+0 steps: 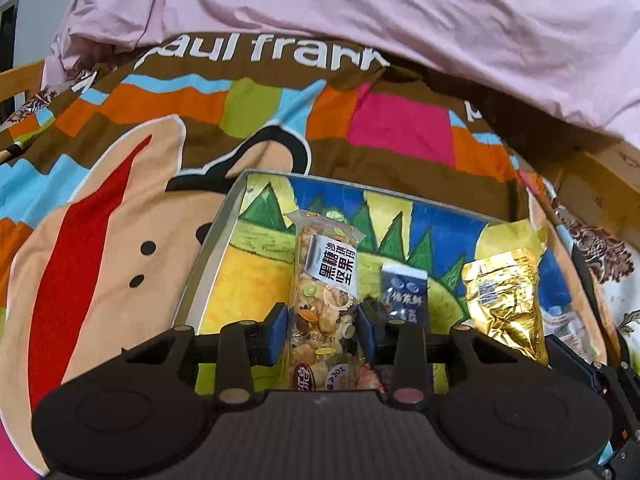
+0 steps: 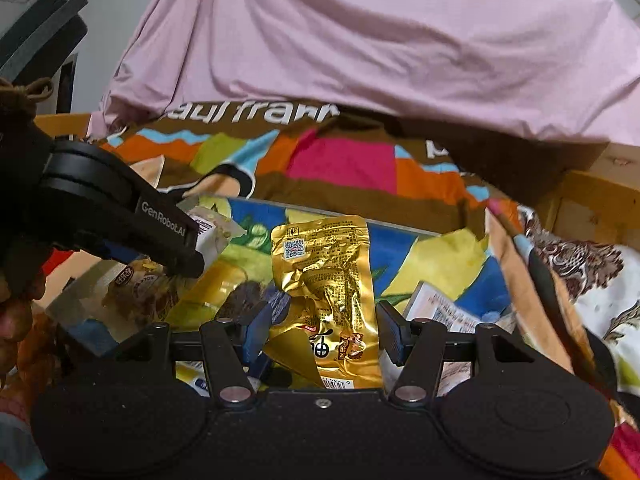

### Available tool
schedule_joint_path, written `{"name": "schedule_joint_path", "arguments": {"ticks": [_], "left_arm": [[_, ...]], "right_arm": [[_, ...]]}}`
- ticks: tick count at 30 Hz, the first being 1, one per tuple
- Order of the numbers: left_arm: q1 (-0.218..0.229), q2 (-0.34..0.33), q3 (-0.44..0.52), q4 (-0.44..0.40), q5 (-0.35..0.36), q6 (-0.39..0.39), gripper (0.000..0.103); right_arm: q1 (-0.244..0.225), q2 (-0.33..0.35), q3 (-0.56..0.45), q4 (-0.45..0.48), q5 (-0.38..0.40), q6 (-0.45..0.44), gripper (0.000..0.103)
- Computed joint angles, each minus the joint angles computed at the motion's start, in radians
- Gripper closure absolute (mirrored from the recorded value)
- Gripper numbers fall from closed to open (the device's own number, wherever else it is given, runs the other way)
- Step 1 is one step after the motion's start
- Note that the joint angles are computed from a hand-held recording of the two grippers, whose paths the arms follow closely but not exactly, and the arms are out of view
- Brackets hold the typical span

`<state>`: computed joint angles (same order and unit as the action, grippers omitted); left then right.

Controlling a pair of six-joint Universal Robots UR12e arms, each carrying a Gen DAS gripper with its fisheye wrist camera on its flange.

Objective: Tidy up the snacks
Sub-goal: 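Lower both snacks into the tin tray and open both grippers, then raise both tools from the tray and move back toward the remaining snacks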

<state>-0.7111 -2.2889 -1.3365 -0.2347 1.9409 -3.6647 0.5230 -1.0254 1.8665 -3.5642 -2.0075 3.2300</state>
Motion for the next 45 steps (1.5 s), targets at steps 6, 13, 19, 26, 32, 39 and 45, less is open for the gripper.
{"name": "schedule_joint_path", "arguments": {"ticks": [6,13,19,26,32,39,45], "left_arm": [[0.001,-0.006,0.001,-0.021,-0.011,0.003,0.062],[0.009,-0.002,-0.013,-0.033,-0.047,-0.003,0.062],[0.013,0.009,-0.039,0.006,-0.067,-0.023,0.047],[0.001,0.048,-0.103,0.161,-0.041,-0.030,0.020],[-0.013,0.105,-0.165,0.262,0.005,-0.041,0.010],[-0.044,0.186,-0.260,0.384,0.080,0.055,0.001],[-0.069,0.259,-0.353,0.458,0.120,0.044,0.000]], "right_arm": [[-0.002,0.002,-0.004,0.032,0.003,0.003,0.044],[-0.002,0.001,-0.008,0.057,0.012,-0.003,0.041],[0.003,-0.020,0.005,0.052,0.013,0.014,0.032],[0.024,-0.065,0.032,-0.028,-0.037,0.010,0.017],[0.048,-0.119,0.057,-0.095,-0.092,-0.006,0.011],[0.099,-0.183,0.092,-0.191,-0.143,-0.066,0.002],[0.150,-0.230,0.121,-0.240,-0.196,-0.079,0.001]]}}
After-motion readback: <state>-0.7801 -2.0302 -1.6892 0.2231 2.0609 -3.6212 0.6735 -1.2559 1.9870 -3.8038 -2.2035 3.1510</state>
